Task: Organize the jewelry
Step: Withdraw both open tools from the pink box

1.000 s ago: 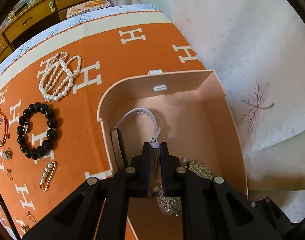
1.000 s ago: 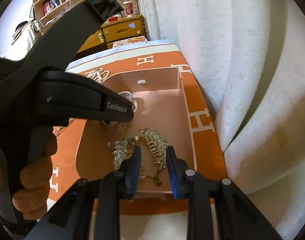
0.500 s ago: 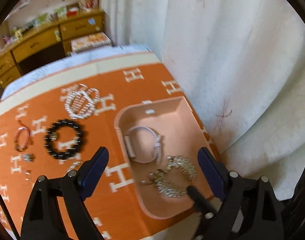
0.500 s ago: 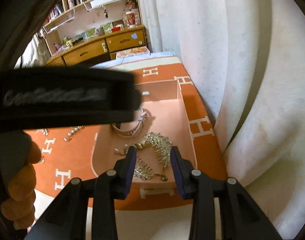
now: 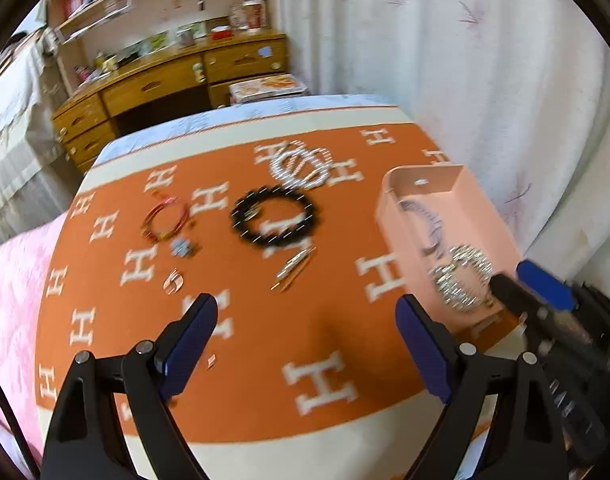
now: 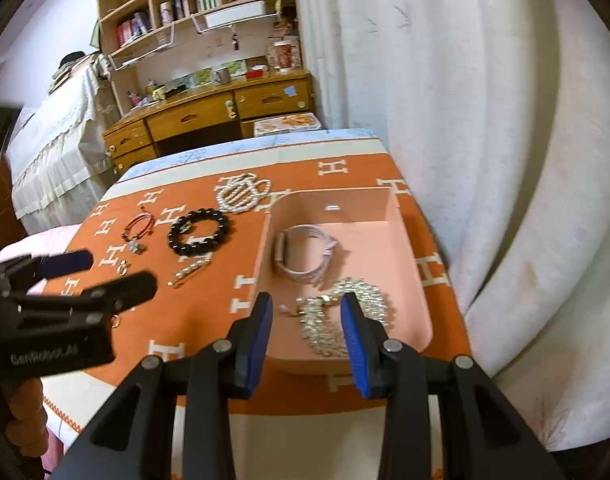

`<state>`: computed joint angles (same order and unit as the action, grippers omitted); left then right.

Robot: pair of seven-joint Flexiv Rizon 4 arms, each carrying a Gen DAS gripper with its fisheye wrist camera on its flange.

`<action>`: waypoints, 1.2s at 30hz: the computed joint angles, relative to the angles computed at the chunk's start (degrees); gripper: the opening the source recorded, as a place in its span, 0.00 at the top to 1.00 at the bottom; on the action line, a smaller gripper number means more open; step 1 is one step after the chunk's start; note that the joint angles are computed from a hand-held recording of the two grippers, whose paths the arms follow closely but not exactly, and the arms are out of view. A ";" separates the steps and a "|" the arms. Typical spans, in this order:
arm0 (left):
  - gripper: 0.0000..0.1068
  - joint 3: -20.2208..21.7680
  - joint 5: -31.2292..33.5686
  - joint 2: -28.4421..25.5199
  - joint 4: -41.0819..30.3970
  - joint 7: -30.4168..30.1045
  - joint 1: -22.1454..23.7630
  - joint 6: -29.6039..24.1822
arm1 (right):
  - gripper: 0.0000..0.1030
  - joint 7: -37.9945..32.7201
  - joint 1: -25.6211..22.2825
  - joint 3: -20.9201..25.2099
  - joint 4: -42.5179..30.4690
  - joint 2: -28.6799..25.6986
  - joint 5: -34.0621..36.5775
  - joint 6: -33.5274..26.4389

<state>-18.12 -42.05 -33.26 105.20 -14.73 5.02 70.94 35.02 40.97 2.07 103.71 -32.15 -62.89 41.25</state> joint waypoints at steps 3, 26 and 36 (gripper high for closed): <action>0.16 0.03 -1.20 -0.82 0.72 0.91 1.62 2.15 | 0.65 -1.48 -0.08 0.09 -1.36 -0.80 0.89 0.06; 0.16 1.36 5.51 -7.73 -6.27 -5.62 4.91 0.58 | 0.92 -17.83 -0.25 -3.54 -12.72 -10.74 14.95 4.87; 0.16 2.63 7.65 -9.29 -9.70 -9.13 5.28 -1.01 | 0.96 -18.23 1.06 -4.32 -14.34 -11.54 16.02 5.20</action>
